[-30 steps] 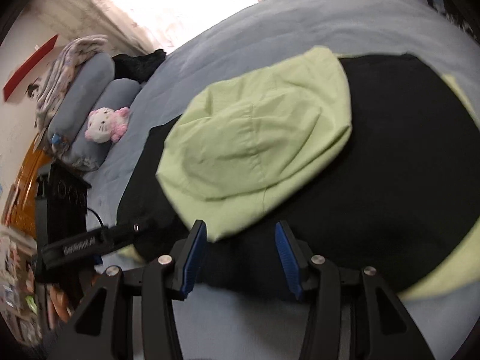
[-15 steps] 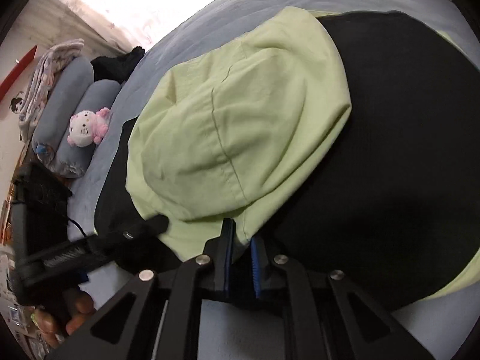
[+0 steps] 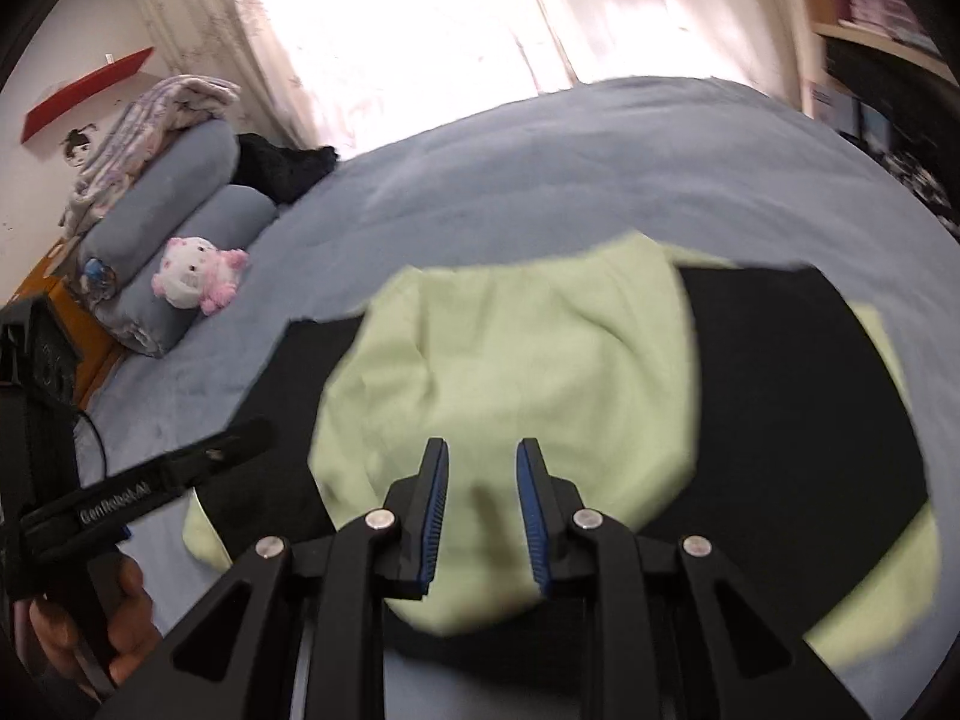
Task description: Fold large clothes
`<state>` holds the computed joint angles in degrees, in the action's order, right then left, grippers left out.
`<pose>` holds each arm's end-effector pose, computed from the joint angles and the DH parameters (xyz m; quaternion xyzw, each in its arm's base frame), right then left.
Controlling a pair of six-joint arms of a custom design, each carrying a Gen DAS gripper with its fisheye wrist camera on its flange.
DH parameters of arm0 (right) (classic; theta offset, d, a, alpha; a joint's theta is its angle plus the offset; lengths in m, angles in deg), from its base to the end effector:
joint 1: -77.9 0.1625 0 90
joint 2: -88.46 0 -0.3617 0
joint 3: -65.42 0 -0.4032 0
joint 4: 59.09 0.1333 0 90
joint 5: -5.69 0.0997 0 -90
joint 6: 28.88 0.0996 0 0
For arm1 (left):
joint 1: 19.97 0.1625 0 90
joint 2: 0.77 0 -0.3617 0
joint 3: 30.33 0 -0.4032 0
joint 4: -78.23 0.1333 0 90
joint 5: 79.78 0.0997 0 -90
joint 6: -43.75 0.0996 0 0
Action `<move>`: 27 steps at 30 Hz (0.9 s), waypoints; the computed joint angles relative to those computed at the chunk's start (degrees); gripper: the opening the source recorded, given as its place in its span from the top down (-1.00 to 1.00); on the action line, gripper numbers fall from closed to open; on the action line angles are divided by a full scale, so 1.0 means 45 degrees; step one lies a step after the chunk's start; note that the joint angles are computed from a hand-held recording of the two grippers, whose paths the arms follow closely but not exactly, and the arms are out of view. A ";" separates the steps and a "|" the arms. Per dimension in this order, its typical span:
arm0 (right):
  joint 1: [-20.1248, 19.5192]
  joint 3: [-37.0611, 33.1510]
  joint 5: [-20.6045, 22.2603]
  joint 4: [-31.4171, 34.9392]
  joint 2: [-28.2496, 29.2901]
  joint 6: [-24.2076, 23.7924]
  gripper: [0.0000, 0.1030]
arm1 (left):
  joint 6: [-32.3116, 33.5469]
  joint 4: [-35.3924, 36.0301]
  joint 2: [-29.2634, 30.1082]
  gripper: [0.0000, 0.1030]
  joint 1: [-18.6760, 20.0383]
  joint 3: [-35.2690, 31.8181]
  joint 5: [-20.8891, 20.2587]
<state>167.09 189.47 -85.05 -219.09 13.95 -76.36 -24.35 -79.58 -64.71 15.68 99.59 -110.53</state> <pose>0.1251 -0.4883 0.1458 0.3887 -0.9040 0.1595 0.0784 -0.2172 -0.4252 0.0714 -0.1119 0.8620 -0.4399 0.2258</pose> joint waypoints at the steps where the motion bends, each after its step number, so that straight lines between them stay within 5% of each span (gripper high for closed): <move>1: 0.0176 -0.0194 -0.0045 -0.0101 0.0366 0.0059 0.55 | 0.0656 -0.0724 0.0220 0.60 0.0240 -0.0155 0.0025; 6: 0.0679 -0.1365 -0.0596 -0.0370 0.2428 -0.0180 0.55 | 0.3239 -0.3015 0.1381 0.65 0.2004 -0.1542 -0.0985; 11: 0.0388 -0.1688 -0.2032 -0.1700 0.3283 -0.0694 0.56 | 0.2198 -0.0610 0.1579 0.82 0.2865 -0.1712 -0.1652; 13: 0.0015 -0.1717 -0.2547 -0.2680 0.3364 -0.1104 0.92 | 0.2352 -0.1587 0.1563 0.86 0.2853 -0.1206 -0.1712; 18: -0.1057 -0.1978 -0.1944 -0.1333 0.2317 -0.0756 1.00 | 0.2702 -0.3102 0.1530 0.95 0.2957 -0.0679 -0.2073; 22: -0.0782 -0.2093 -0.1863 -0.0685 0.1955 -0.0248 0.95 | 0.2653 -0.2220 0.1405 0.94 0.2620 -0.0979 -0.1586; 27: 0.0073 -0.3464 -0.1062 0.0152 0.2892 0.0802 0.95 | 0.4592 -0.3020 0.1885 0.79 0.2682 -0.2014 -0.0487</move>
<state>167.42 173.88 -89.82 -218.40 26.96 -72.75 -3.69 -93.17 -56.23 27.75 90.52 -112.73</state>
